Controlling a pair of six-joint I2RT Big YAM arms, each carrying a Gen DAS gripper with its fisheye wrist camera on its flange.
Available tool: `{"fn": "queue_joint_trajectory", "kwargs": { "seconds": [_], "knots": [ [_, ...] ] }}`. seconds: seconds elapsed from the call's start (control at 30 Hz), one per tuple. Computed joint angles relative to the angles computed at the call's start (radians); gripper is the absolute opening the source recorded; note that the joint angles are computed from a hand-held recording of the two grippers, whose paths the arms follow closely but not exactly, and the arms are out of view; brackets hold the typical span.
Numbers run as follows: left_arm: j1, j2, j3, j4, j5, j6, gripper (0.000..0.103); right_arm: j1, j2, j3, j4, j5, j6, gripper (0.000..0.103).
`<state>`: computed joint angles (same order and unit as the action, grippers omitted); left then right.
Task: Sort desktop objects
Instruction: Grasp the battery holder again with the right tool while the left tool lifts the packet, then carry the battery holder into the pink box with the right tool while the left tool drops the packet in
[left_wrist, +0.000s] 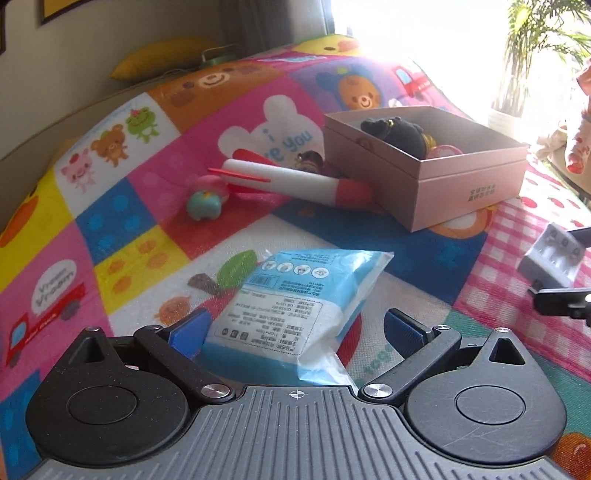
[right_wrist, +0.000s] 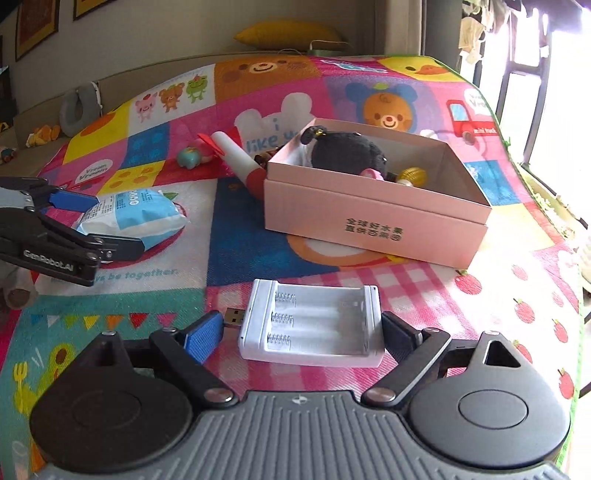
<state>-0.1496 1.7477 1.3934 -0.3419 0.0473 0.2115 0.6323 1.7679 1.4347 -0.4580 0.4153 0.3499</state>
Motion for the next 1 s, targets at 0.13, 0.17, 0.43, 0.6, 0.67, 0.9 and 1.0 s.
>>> {"fn": "queue_joint_trajectory", "kwargs": {
  "seconds": [0.13,0.17,0.43,0.6,0.67,0.9,1.0],
  "knots": [
    [-0.005,0.002,0.013,-0.039,-0.008,-0.054,0.074,-0.009,-0.045,-0.055,0.013,0.005,0.020,0.090],
    [-0.008,-0.003,0.010,-0.044,-0.018,-0.062,0.074,-0.011,-0.054,-0.068,0.019,0.004,0.026,0.090],
    [-0.072,-0.147,-0.127,-0.010,-0.043,-0.024,0.070,-0.002,-0.145,-0.163,0.063,0.015,0.005,0.090],
    [-0.125,-0.242,-0.165,0.030,-0.029,-0.011,0.069,0.010,-0.247,-0.231,0.111,0.040,-0.036,0.090],
    [-0.141,-0.255,-0.146,0.037,-0.032,-0.012,0.069,0.013,-0.290,-0.248,0.138,0.060,-0.062,0.090],
    [-0.189,-0.136,0.049,0.035,-0.038,-0.051,0.069,-0.041,-0.345,-0.182,0.229,0.095,-0.220,0.090],
    [-0.185,-0.058,0.138,0.021,-0.048,-0.088,0.069,-0.106,-0.277,-0.043,0.160,0.033,-0.211,0.090]
  ]
}}
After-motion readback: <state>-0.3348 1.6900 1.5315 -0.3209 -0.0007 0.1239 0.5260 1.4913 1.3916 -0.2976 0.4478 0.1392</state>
